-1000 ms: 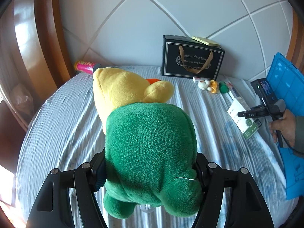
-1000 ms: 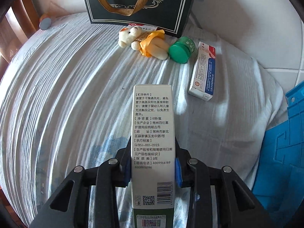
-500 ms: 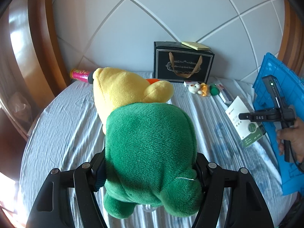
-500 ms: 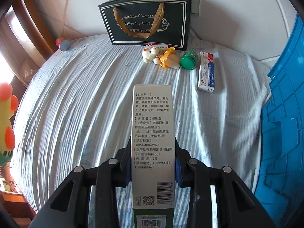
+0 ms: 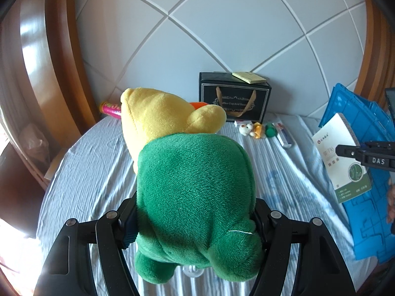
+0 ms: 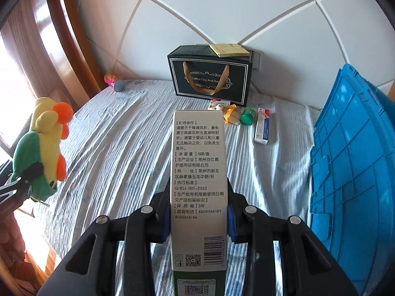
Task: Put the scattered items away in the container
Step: 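Lift the parrot and white box and carry them toward the blue bin, then bring the held parrot and white box over the bin opening with both tools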
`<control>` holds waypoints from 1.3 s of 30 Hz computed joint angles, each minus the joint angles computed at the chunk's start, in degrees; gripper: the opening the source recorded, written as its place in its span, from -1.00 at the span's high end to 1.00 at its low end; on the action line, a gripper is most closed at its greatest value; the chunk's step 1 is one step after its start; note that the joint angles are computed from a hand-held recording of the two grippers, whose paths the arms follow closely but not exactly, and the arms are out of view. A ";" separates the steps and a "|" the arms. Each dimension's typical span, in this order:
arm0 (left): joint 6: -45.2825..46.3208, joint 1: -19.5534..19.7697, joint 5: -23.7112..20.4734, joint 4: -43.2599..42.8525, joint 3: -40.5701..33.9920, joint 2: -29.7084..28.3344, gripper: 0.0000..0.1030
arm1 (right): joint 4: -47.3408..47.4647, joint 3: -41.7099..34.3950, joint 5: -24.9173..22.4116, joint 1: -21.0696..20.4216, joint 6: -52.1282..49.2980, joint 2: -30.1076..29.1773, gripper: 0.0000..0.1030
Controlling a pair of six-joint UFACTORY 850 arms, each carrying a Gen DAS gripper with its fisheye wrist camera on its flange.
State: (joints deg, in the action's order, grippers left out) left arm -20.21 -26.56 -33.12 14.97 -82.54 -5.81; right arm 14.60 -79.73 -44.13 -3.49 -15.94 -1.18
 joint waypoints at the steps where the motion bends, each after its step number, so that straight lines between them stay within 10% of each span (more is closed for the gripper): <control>1: -0.44 -0.42 -0.32 0.49 -0.08 0.32 -0.36 | 0.68 0.12 -0.48 -0.09 -0.93 0.91 0.35; 17: -12.11 -7.73 -4.89 12.50 -0.97 4.65 -0.36 | 8.81 4.69 -2.94 -4.00 -8.04 13.77 0.35; 39: -21.63 -20.43 -10.49 22.27 -11.94 -0.41 -0.36 | 25.87 3.73 -11.72 -21.90 -27.28 19.87 0.35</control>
